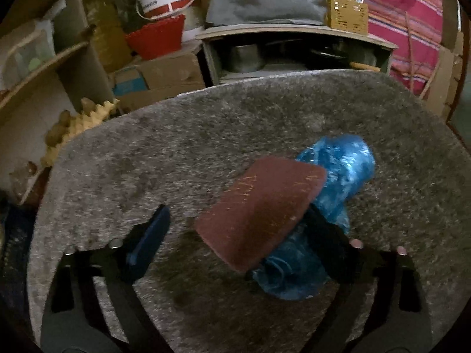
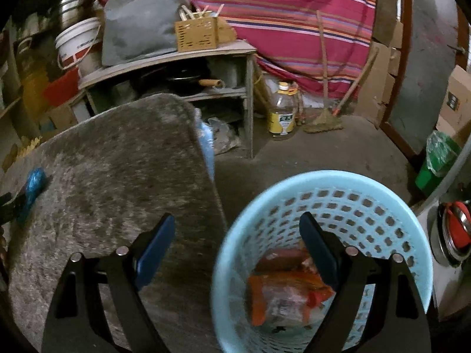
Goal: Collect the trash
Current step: 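Grasp the second maroon pad with the left tool beside the blue bag, then grasp the blue plastic bag with the right tool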
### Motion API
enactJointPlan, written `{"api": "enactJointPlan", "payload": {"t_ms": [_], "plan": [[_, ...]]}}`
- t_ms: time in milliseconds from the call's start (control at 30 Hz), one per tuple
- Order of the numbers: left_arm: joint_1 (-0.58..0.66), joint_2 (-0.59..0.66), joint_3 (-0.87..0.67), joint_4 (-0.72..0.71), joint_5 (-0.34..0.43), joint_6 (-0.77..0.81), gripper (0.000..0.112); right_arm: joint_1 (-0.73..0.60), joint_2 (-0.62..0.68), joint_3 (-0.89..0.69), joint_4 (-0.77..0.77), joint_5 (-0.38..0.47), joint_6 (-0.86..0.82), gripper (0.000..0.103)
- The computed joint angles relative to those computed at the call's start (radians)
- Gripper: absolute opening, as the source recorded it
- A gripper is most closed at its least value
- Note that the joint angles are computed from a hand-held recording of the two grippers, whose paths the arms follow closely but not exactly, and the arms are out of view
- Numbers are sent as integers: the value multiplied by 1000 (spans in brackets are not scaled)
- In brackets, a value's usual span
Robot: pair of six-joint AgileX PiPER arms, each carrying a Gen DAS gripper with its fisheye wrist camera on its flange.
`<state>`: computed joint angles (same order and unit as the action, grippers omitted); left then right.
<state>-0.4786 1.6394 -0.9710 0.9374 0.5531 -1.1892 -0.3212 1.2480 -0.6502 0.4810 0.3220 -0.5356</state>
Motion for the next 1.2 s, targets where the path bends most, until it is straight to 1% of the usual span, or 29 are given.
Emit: {"api": "enactJointPlan", "payload": {"t_ms": [67, 100, 133, 167, 200, 233, 267, 367, 400, 433, 467, 567, 600, 633, 667, 700, 733, 833, 933, 1067, 1200], "plan": [[25, -15, 1, -60, -46, 80, 73, 56, 7, -5, -105, -18, 119, 85], [32, -21, 2, -78, -59, 103, 66, 88, 8, -5, -172, -28, 195, 85], [49, -34, 5, -132, -88, 166, 60, 126, 15, -9, -254, -37, 288, 85], [69, -47, 4, -220, -118, 263, 49, 148, 22, -12, -301, -42, 341, 85], [80, -51, -1, -281, -130, 329, 45, 171, 29, -17, -349, -45, 397, 85], [84, -59, -5, -308, -129, 367, 43, 195, 40, -22, -401, -49, 457, 85], [84, -64, -5, -306, -128, 379, 40, 227, 54, -30, -470, -52, 537, 85], [100, -74, -2, -340, -140, 450, 34, 295, 83, -49, -602, -53, 694, 85], [104, -77, 1, -327, -141, 449, 28, 315, 92, -57, -637, -53, 738, 85], [100, -76, 2, -284, -129, 413, 26, 352, 104, -68, -712, -48, 822, 85], [104, -80, 10, -247, -135, 390, 23, 378, 113, -77, -771, -45, 887, 85], [126, -97, 25, -259, -154, 402, 20, 479, 145, -110, -965, -18, 1107, 85], [124, -106, 30, -219, -145, 362, 16, 510, 153, -119, -1019, -7, 1169, 85], [118, -121, 40, -161, -128, 315, 16, 549, 168, -135, -1068, 7, 1230, 85], [119, -139, 49, -144, -119, 308, 16, 577, 179, -147, -1095, 17, 1266, 85], [117, -152, 56, -123, -110, 292, 16, 610, 193, -162, -1117, 27, 1301, 85], [108, -178, 72, -67, -86, 243, 16, 633, 202, -173, -1129, 34, 1323, 85], [114, -256, 116, -9, -40, 181, 16, 740, 247, -226, -1170, 63, 1397, 85], [150, -346, 176, -3, -20, 153, 16, 845, 285, -274, -1229, 97, 1495, 85], [203, -437, 248, 22, -1, 116, 16, 943, 338, -350, -1238, 117, 1560, 85], [236, -473, 283, 84, 17, 102, 16, 1037, 407, -440, -1270, 162, 1619, 85]]}}
